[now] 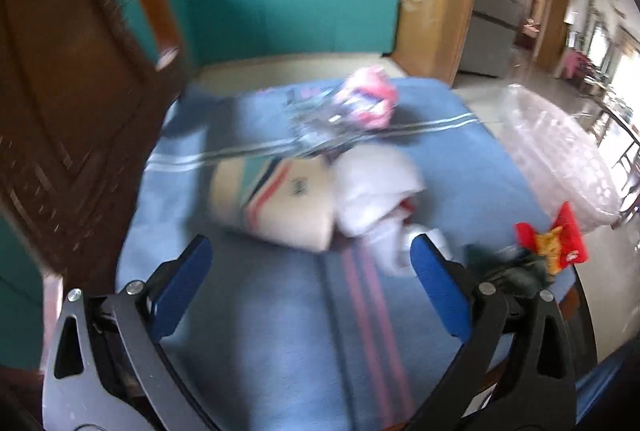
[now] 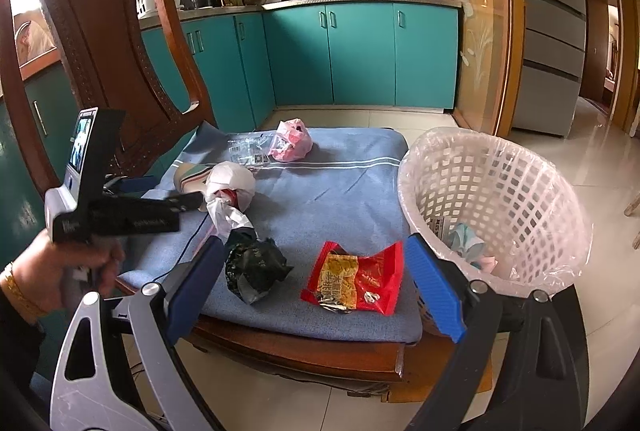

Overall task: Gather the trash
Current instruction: 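Grasp the dark green snack bag with the left tool while the right tool grasps the red snack bag, then lift the red snack bag with the right tool while the left tool lifts the green bag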

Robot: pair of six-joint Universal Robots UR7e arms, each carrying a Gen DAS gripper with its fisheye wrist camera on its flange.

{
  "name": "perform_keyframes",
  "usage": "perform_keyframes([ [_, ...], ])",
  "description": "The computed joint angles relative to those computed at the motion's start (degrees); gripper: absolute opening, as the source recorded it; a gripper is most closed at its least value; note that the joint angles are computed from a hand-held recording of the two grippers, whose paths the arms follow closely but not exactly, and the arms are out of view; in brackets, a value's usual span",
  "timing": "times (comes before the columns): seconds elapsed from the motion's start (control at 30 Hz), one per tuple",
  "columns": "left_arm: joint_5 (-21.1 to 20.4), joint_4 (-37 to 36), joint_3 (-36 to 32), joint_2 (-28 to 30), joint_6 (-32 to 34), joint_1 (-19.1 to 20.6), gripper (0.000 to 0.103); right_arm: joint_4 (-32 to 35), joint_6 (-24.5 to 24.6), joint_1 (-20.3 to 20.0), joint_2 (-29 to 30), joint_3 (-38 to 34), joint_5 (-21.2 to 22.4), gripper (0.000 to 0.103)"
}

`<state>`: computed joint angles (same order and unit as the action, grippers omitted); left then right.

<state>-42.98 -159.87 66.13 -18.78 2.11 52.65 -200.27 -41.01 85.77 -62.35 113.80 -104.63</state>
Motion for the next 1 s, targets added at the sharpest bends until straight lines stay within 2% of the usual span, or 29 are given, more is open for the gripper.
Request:
perform_keyframes([
  [0.1, -0.2, -0.4, 1.7, -0.8, 0.5, 0.2, 0.099, 0.1, -2.2, 0.1, 0.2, -1.0, -1.4, 0.09],
  [0.17, -0.8, -0.3, 2.9, -1.3, 0.7, -0.4, 0.099, 2.1, -3.2, -0.2, 0.4, -2.8, -4.2, 0.09],
  [0.23, -2.7, 0.4, 3.4, -1.3, -0.4, -0.9, 0.099, 4.9, -0.8, -1.1, 0.0, -4.0, -4.8, 0.09],
  [0.33, -8.4, 1.6, 4.5, -1.5, -1.0, -1.7, 0.099, 13.8, 5.2, -2.7, -0.7, -5.9, -4.8, 0.09],
  [0.4, -10.3, 1.8, 4.2, -0.8, -0.8, -2.2, 0.099, 18.5, 7.1, -3.2, -0.1, -6.9, -5.3, 0.084],
  [0.5, -13.5, 2.3, 3.8, 0.1, -0.3, -2.6, 0.099, 20.6, 9.2, -3.4, 2.0, -8.6, -7.2, 0.071],
  [0.6, -14.6, 1.9, 3.7, 0.9, 0.5, -2.8, 0.099, 27.9, 16.5, -5.2, 3.1, -11.6, -3.9, 0.055],
  [0.63, -15.2, 1.9, 3.5, 1.2, 0.0, -2.7, 0.099, 29.2, 17.7, -5.8, 2.9, -12.0, -2.2, 0.032],
  [0.67, -15.4, 2.0, 3.1, 1.4, -0.3, -2.7, 0.099, 29.5, 18.4, -6.0, 2.9, -12.1, -1.2, 0.02],
  [0.73, -16.2, 1.5, 2.5, 2.1, -0.2, -2.6, 0.099, 25.8, 17.2, -5.7, 2.6, -10.8, 0.1, 0.013],
  [0.8, -16.1, 0.9, 1.9, 2.7, 0.1, -2.7, 0.099, 20.8, 14.6, -5.0, 1.6, -8.6, 1.3, 0.012],
  [0.87, -16.0, 1.4, 0.6, 3.6, -0.9, -2.5, 0.099, 18.7, 13.8, -4.9, 0.4, -7.4, 3.3, 0.012],
  [0.9, -16.0, 1.4, 0.1, 4.0, -1.4, -2.3, 0.092, 17.1, 13.1, -4.8, -0.1, -6.7, 3.9, 0.012],
  [0.93, -16.8, 1.8, -0.5, 4.3, -2.3, -1.9, 0.065, 15.7, 12.1, -4.6, -0.3, -6.3, 4.1, 0.012],
  [0.97, -17.6, 2.5, -0.9, 4.3, -3.2, -1.6, 0.064, 14.7, 11.7, -4.5, -0.4, -6.0, 4.2, 0.012],
  [1.0, -18.1, 1.9, -0.7, 4.0, -3.9, -1.5, 0.058, 13.7, 11.5, -4.6, -0.7, -5.8, 4.9, 0.012],
])
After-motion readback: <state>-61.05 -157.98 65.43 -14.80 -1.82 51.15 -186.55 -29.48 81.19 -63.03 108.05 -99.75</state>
